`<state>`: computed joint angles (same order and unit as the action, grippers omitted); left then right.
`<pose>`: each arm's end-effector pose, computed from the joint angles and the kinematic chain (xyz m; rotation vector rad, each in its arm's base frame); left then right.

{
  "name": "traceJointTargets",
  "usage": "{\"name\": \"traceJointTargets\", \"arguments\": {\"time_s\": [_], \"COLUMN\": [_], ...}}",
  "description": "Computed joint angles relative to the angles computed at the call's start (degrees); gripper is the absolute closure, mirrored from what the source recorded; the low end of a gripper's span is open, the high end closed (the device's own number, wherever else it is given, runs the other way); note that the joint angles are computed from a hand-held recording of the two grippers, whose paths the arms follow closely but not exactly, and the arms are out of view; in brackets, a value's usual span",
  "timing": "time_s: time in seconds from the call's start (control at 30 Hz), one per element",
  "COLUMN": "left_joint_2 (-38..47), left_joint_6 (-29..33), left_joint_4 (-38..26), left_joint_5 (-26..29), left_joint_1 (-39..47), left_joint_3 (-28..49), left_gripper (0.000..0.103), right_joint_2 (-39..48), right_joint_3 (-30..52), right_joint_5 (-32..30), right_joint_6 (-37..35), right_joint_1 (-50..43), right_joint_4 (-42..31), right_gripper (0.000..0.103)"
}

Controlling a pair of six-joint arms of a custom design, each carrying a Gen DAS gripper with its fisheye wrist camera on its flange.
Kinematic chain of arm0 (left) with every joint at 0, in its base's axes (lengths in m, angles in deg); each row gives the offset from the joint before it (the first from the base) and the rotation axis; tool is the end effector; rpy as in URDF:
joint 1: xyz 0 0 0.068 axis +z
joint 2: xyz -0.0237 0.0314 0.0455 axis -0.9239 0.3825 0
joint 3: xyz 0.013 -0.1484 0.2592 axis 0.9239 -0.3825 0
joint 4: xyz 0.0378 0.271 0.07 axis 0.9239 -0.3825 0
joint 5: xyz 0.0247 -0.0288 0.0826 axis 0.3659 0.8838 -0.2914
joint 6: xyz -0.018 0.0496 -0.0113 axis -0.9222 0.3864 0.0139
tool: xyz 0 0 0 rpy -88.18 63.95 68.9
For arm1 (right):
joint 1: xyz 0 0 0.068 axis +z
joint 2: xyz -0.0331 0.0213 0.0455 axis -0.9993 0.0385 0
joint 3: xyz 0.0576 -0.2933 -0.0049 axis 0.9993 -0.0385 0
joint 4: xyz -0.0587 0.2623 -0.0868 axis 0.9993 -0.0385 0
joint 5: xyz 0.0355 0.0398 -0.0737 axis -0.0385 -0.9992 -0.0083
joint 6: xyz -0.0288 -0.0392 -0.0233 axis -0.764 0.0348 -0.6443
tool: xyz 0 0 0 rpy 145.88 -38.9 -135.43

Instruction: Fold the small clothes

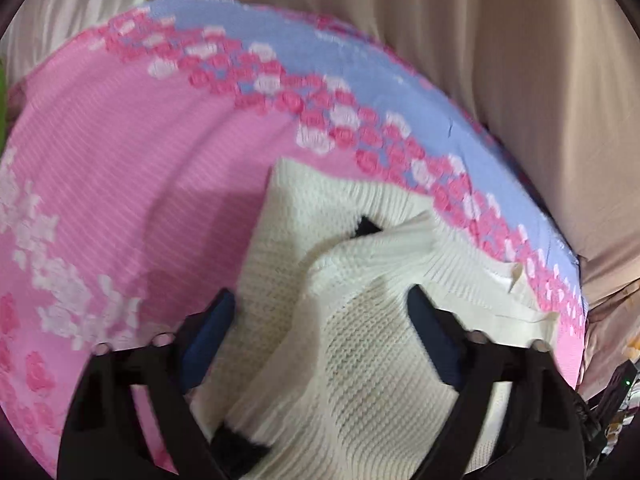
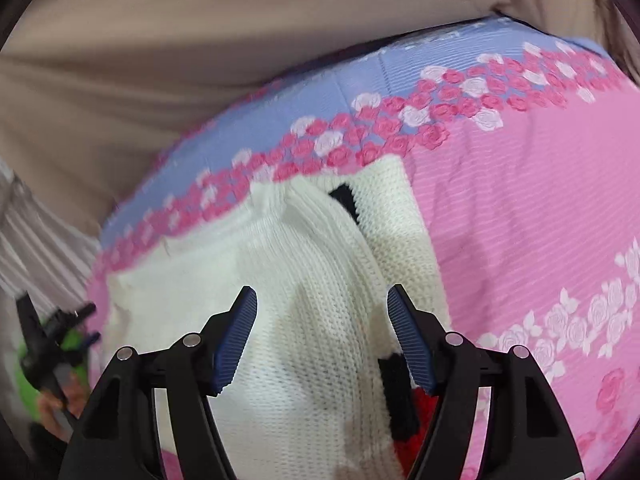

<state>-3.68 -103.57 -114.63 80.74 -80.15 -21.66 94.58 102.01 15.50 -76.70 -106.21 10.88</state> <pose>0.1966 -0.0387 0.2543 -1.0253 2.4031 -0.2452 0.3295 -0.0886 0.2534 -0.1871 2.5695 0.6066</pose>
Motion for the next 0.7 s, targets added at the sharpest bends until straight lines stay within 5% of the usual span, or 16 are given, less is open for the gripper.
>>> {"name": "traceJointTargets", "arguments": {"time_s": [0.13, 0.17, 0.2, 0.23, 0.33, 0.43, 0.6, 0.67, 0.7], "left_joint_2": [0.9, -0.2, -1.5, -2.8, -2.2, 4.2, 8.1, 6.7, 7.1], "left_joint_6": [2.8, 3.6, 4.3, 5.9, 9.7, 13.8, 13.6, 14.4, 14.8], "left_joint_4": [-0.4, -1.0, -1.7, -2.6, -4.6, -3.6, 0.5, 1.3, 0.9], "left_joint_5": [0.8, 1.5, 2.2, 3.6, 7.1, 5.4, 13.1, 13.6, 13.2], "left_joint_1": [1.9, 3.0, 4.4, 7.0, 14.3, 18.8, 19.0, 14.7, 12.7], "left_joint_3": [1.0, 1.7, 2.6, 4.2, 8.0, 9.9, 9.5, 10.0, 10.5], "left_gripper": [0.090, 0.091, 0.099, 0.100, 0.103, 0.103, 0.103, 0.084, 0.046], "right_joint_2": [1.3, 1.9, 2.9, 3.5, 3.0, 5.3, 19.1, 21.1, 19.9], "right_joint_3": [-2.1, -2.2, -1.4, -0.6, 4.3, 12.5, 22.3, 21.6, 19.7], "right_joint_5": [10.8, 11.3, 10.8, 10.1, 1.9, -3.1, 3.1, 6.0, 6.3], "right_joint_6": [-1.3, -1.9, -2.4, -2.9, -0.7, 2.7, 6.5, 5.9, 5.4], "right_joint_1": [6.9, 7.3, 7.6, 7.5, 4.1, 0.8, 2.8, 4.2, 4.5], "right_joint_4": [8.4, 9.0, 8.4, 7.3, 2.4, -1.6, -3.6, -2.7, -1.0], "right_gripper": [0.036, 0.041, 0.072, 0.089, 0.096, 0.096, 0.096, 0.095, 0.095]}}
